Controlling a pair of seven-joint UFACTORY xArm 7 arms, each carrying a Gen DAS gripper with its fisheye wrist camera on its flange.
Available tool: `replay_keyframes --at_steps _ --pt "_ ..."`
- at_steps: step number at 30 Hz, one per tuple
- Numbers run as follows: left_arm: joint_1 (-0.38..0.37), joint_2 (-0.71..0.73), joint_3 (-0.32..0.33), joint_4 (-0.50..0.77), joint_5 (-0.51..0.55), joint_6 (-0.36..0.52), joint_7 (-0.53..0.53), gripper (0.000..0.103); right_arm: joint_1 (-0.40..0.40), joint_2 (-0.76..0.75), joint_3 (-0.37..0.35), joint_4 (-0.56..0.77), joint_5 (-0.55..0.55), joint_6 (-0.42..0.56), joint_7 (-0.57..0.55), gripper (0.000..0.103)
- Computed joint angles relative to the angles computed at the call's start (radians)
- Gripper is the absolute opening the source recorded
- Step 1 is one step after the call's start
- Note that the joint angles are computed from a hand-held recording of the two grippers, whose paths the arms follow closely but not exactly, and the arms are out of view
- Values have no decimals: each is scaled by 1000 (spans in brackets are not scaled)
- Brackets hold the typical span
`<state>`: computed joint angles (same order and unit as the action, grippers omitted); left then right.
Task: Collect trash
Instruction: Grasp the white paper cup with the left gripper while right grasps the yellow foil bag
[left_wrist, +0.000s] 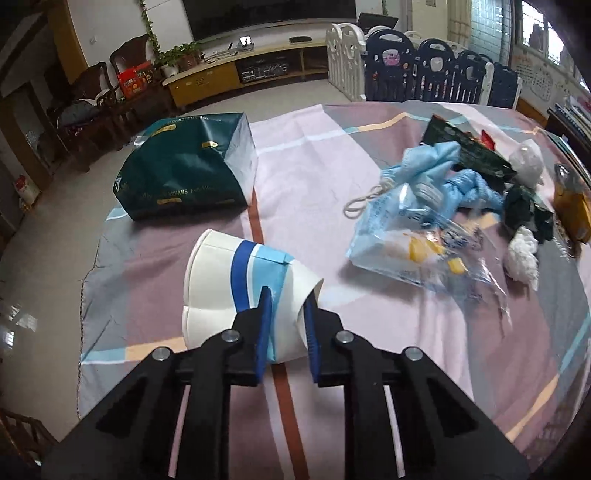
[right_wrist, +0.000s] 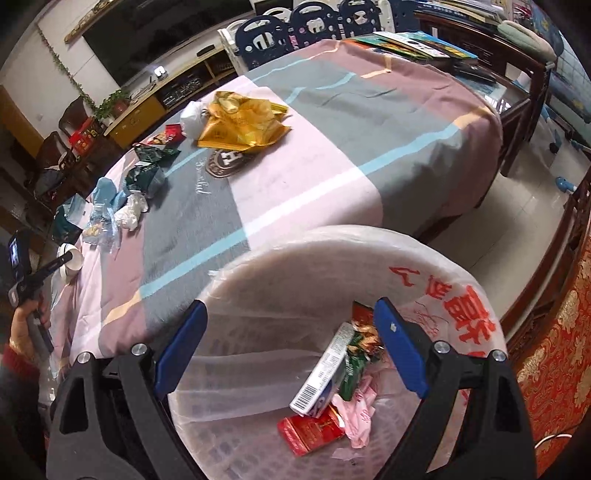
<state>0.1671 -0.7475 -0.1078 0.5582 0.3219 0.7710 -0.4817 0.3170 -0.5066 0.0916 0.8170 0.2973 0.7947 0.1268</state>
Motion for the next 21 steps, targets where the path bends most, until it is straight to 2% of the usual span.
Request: replay_keyframes --at_steps 4,6,8,10,12,13,15,18,19,20,21 --pt "-138 -173 32 -88 -146 -41 15 17 33 43 15 32 26 -32 -13 90" --pt "-196 -238 18 -120 -194 -53 31 16 52 88 19 64 42 -55 -32 90" --pt "-175 -263 -42 -116 -178 -74 8 16 57 157 27 120 46 -86 -36 90" --pt "-209 -282 -35 -112 -226 -93 -16 16 42 243 45 196 14 -130 -12 90" --pt "-222 -298 -55 -103 -261 -84 -61 16 31 353 54 302 -77 -164 55 90" --pt "-222 -293 -73 -97 -271 -86 -88 16 -2 435 87 389 -162 -166 113 90" --pt "-220 -298 -117 -99 -277 -89 -150 16 3 552 92 517 -313 -148 196 93" --pt "-214 -294 -175 -113 -279 -78 -261 16 72 760 57 773 -554 0 298 93" --pt "-220 -289 -190 -113 -276 -64 -291 16 91 795 45 815 -583 31 299 93" --pt "-223 -272 -205 -111 -266 -51 -313 16 102 812 39 830 -590 38 291 91" --pt "-234 -265 -208 -111 -258 -42 -327 15 107 808 35 814 -588 22 288 71"
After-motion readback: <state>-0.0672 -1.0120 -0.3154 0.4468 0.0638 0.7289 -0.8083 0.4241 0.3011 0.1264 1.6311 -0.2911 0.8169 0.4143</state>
